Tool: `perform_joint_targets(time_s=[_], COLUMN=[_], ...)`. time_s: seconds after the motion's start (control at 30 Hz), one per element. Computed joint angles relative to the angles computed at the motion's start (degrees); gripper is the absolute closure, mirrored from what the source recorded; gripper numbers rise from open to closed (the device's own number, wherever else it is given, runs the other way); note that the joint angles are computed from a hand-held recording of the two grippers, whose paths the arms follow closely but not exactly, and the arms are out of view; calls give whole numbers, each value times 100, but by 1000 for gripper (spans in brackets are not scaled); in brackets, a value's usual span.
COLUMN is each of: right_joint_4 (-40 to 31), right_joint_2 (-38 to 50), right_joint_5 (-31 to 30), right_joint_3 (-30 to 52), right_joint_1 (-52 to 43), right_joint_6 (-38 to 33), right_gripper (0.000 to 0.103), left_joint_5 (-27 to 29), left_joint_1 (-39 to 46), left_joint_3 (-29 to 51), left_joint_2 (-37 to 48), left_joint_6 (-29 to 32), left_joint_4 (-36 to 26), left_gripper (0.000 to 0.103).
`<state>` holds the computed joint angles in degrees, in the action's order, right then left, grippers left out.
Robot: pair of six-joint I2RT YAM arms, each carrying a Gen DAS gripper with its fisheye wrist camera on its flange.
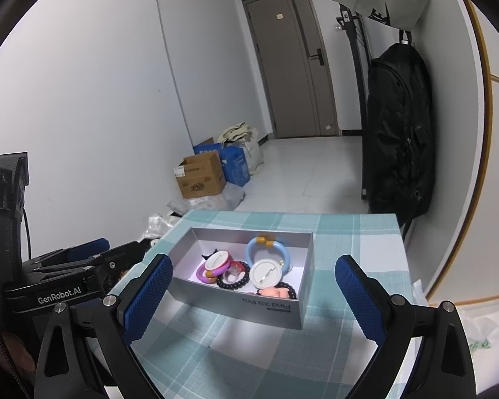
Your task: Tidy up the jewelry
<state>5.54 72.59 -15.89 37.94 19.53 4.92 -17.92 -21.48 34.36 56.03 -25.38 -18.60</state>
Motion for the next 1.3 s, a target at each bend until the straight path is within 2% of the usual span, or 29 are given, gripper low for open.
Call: perform_joint_targets(time_s=[1.3], right_joint_4=[-50], right_joint_2=[29], right_joint_5=[84], right_joint_3=[2], right_joint_1=[74], right_joint_6=[9], right_gripper=[4], left_joint_5=[26], left_joint_1=[-80], left_joint_3=[-23], left_joint_2=[-20], left_joint_6=[28], left_joint_4=[69], left_gripper=[25])
